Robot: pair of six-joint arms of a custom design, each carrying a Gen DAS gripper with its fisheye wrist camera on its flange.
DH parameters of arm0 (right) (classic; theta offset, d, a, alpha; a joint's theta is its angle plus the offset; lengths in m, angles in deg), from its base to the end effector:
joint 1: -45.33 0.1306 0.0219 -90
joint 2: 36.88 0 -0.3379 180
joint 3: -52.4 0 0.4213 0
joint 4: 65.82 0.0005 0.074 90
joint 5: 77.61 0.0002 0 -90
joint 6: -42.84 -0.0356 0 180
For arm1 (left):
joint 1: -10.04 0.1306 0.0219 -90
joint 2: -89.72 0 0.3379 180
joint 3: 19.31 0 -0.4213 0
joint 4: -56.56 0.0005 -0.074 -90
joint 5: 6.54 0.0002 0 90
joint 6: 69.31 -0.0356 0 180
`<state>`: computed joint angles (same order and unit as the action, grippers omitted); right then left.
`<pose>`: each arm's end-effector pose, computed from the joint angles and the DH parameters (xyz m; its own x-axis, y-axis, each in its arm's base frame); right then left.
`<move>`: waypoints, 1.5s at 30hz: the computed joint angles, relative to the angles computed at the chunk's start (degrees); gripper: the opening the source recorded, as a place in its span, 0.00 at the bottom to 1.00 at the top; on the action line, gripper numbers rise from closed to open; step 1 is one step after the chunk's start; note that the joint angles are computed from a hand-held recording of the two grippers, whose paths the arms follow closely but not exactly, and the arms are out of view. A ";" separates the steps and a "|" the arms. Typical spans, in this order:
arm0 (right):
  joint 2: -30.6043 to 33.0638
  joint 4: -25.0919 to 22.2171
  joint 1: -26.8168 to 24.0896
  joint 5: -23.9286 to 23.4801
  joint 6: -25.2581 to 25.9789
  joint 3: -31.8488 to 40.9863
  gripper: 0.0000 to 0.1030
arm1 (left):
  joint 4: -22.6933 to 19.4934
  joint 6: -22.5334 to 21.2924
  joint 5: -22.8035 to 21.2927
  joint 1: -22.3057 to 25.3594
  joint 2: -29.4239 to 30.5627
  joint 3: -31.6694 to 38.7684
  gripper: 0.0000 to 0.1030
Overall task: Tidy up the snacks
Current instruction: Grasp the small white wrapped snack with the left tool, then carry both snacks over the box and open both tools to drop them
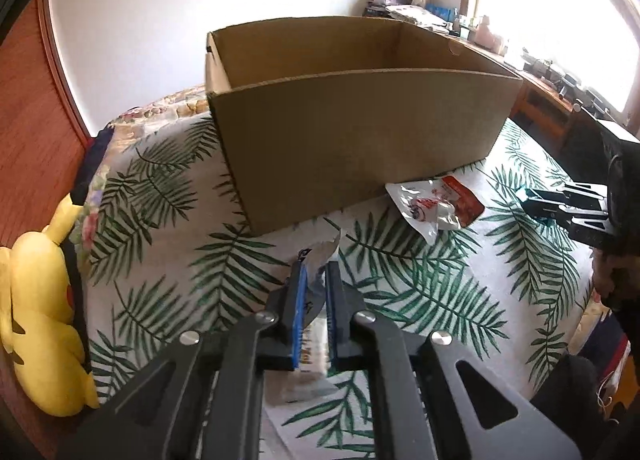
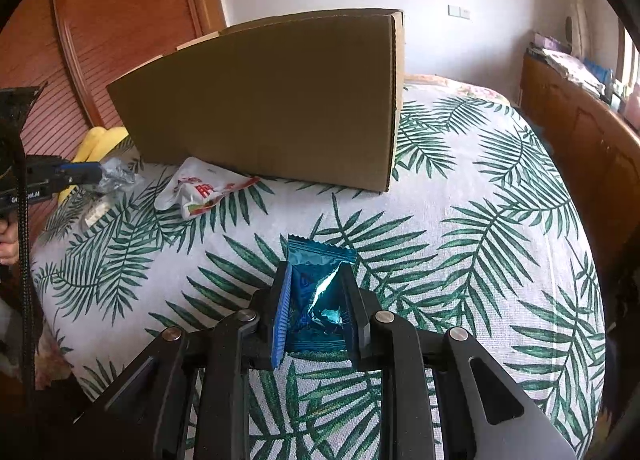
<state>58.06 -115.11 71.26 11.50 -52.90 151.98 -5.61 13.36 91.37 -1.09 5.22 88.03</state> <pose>0.4935 0.2400 0.4242 -0.6736 -0.2163 -0.7068 -0.3817 0.9206 0.0820 0.5251 -0.1088 0.4692 -0.7137 0.2692 -0.6467 0.3715 0.9281 -0.0236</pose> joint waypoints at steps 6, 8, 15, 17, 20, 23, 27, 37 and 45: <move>0.12 -0.02 0.01 -0.07 0.16 0.08 0.21 | -1.82 -1.97 -1.38 0.16 1.24 1.80 0.05; 0.15 0.01 0.01 -0.06 0.10 0.09 0.21 | -1.98 -2.46 -2.23 -0.05 1.46 2.04 0.06; 0.09 0.01 0.01 -0.14 0.26 0.03 0.21 | 0.39 -2.10 -4.98 -0.43 0.34 0.37 0.03; 0.01 0.08 0.06 0.12 0.43 0.01 0.21 | 2.05 -1.31 -5.33 -0.37 -0.86 -1.11 0.02; 0.03 0.04 0.18 0.38 0.53 0.08 0.21 | 3.57 -0.63 -5.11 -0.25 -2.10 -2.29 0.02; -0.08 0.10 0.36 0.83 0.51 0.15 0.21 | 4.41 0.11 -4.49 -0.14 -3.15 -2.75 0.02; -0.59 0.47 0.49 0.39 0.07 0.19 0.21 | 4.86 0.64 -3.43 -0.34 -4.43 -2.64 0.02; -2.05 0.84 1.54 0.04 0.33 1.54 0.21 | 5.75 2.60 -2.40 -2.16 -6.19 -1.75 0.03; -2.63 1.40 2.70 0.03 0.79 2.59 0.21 | 6.80 3.49 -2.21 -3.91 -6.58 -0.22 0.03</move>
